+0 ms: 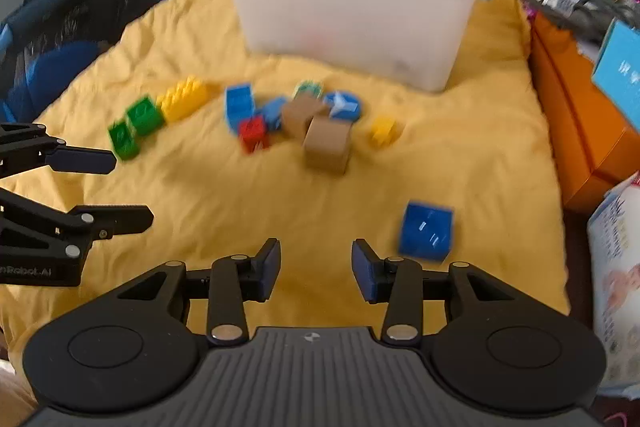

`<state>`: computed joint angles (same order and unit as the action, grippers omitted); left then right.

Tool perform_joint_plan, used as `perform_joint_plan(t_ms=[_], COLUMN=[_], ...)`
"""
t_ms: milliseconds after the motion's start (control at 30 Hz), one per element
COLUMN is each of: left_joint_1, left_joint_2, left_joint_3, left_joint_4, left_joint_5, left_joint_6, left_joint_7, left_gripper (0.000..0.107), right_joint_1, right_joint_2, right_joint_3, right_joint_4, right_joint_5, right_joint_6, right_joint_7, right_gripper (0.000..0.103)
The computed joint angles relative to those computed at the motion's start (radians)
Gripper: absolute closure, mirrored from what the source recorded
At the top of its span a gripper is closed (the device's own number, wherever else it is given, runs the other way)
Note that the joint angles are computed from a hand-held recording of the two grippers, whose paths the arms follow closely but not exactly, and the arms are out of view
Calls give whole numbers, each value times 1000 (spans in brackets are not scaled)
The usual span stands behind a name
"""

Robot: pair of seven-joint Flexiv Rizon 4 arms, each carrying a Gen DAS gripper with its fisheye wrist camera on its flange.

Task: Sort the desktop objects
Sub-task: 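Move both open tools back toward the wooden cubes on the blanket, then grasp a wooden cube with the right tool while the left tool grasps another wooden cube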

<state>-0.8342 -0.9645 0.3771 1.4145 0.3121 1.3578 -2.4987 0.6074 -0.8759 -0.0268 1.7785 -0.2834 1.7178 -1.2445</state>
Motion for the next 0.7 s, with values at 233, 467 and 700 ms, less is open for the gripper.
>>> perform_joint_plan(t_ms=[233, 467, 700], left_joint_1=[-21, -40, 35], left_joint_2=[2, -12, -92], left_joint_3=[3, 47, 11], left_joint_4=[-15, -57, -241], left_joint_5=[26, 57, 54], left_joint_6=[7, -13, -65], left_joint_7=[37, 4, 62], left_gripper=[39, 39, 39], right_joint_1=[170, 48, 41], right_joint_2=[-105, -163, -58], right_joint_3=[-209, -83, -74], right_joint_4=[-132, -248, -59], right_joint_5=[69, 5, 15], right_joint_6=[41, -26, 20], right_joint_7=[65, 43, 19], right_gripper=[52, 70, 70])
